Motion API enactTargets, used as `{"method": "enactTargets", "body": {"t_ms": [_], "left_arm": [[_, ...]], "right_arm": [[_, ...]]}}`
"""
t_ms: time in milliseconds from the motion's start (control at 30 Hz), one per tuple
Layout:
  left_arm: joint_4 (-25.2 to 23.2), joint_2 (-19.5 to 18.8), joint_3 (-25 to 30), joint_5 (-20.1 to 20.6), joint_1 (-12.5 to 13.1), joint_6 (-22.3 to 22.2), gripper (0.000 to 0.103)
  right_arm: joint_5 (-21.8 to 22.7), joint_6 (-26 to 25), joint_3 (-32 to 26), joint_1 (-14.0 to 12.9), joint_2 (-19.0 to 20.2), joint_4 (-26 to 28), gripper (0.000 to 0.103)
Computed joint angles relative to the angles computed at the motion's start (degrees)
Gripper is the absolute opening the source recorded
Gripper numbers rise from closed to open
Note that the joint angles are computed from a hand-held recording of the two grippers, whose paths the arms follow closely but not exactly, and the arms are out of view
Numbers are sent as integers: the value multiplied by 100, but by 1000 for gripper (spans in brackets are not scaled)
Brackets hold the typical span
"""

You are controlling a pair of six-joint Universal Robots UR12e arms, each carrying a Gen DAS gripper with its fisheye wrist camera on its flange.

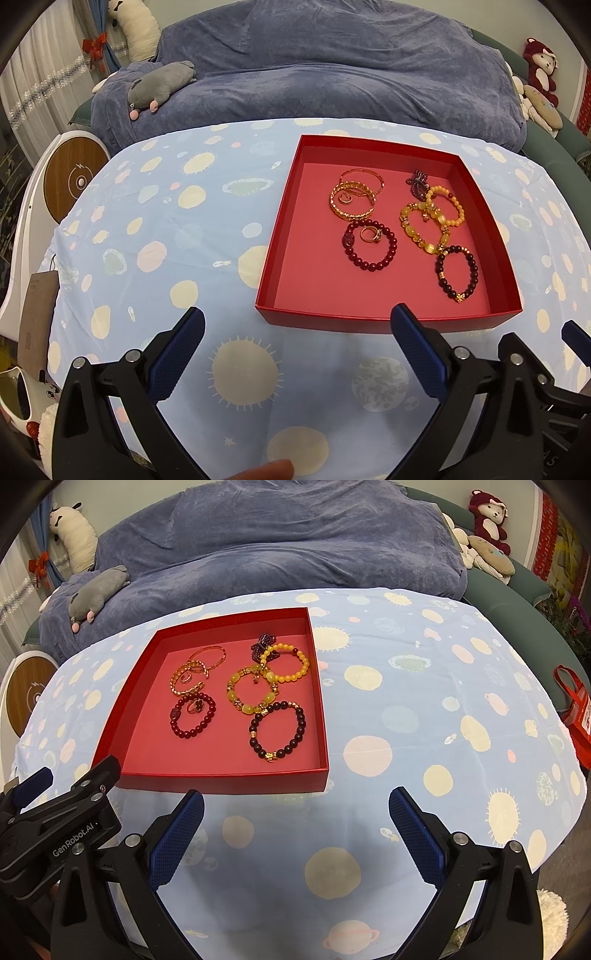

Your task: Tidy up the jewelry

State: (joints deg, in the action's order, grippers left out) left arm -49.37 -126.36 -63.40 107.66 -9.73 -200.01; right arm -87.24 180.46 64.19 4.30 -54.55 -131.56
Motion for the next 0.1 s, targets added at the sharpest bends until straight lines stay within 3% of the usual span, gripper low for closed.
{"method": "enactTargets", "body": {"t_ms": [100], "left_arm": [[-8, 6, -4, -35, 9, -6, 96]], "right_arm": [[-3, 11, -3, 1, 0, 12, 97]]}}
